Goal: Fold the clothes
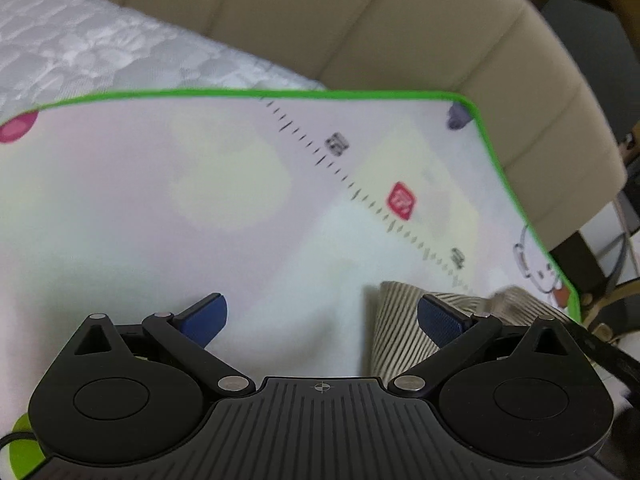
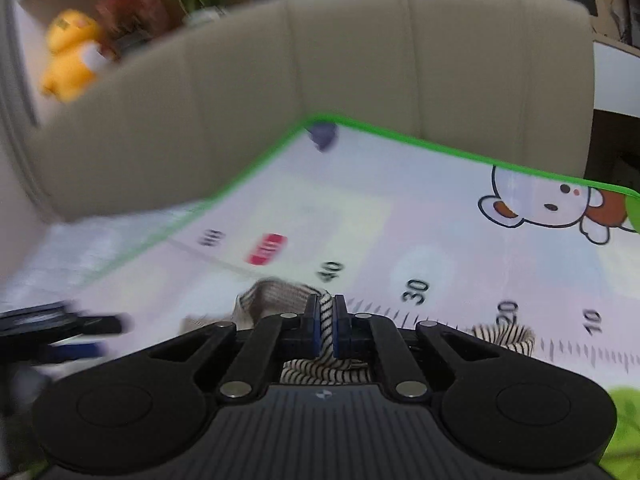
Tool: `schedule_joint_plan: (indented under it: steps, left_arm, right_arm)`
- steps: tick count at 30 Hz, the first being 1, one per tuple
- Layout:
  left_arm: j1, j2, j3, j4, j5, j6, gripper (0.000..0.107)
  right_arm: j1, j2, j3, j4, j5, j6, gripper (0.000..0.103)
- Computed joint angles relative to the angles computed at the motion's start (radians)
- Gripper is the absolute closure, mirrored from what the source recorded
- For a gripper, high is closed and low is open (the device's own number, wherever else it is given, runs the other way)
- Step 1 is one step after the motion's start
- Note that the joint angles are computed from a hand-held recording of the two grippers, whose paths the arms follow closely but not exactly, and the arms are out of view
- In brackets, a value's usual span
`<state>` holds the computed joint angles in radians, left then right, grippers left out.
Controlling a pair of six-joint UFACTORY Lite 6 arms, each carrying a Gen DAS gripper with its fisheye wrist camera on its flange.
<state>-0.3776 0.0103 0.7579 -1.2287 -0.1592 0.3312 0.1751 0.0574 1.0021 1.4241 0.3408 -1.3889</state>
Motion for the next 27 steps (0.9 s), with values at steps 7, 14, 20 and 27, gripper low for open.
schedule_joint_plan:
  steps: [7,14,20,27]
  left_arm:
    - [-0.115,-0.201,-0.105,0.392,-0.048,-0.344,0.004]
    - [-0.400,-0.167,-0.036,-0.016,-0.211,0.093,0.004]
    - [-0.513,-0.030,0.066,-0.338,-0.296,0.455,0.004]
    - [-0.539,0.125,0.187,-0.715,-0.341,1.000,0.038]
  right_arm:
    - [-0.163,-0.478,-0.449,-0.186,0.219,0.170,0.098]
    - [-0.147,-0.431,-0.650,0.035,0.137,-0.055,0.098]
    - [-0.107,-0.566,-0.697,-0.190,0.104,0.110,0.095]
    - [-0.249,-0.785,-0.665,-0.339,0.196,0.171,0.068]
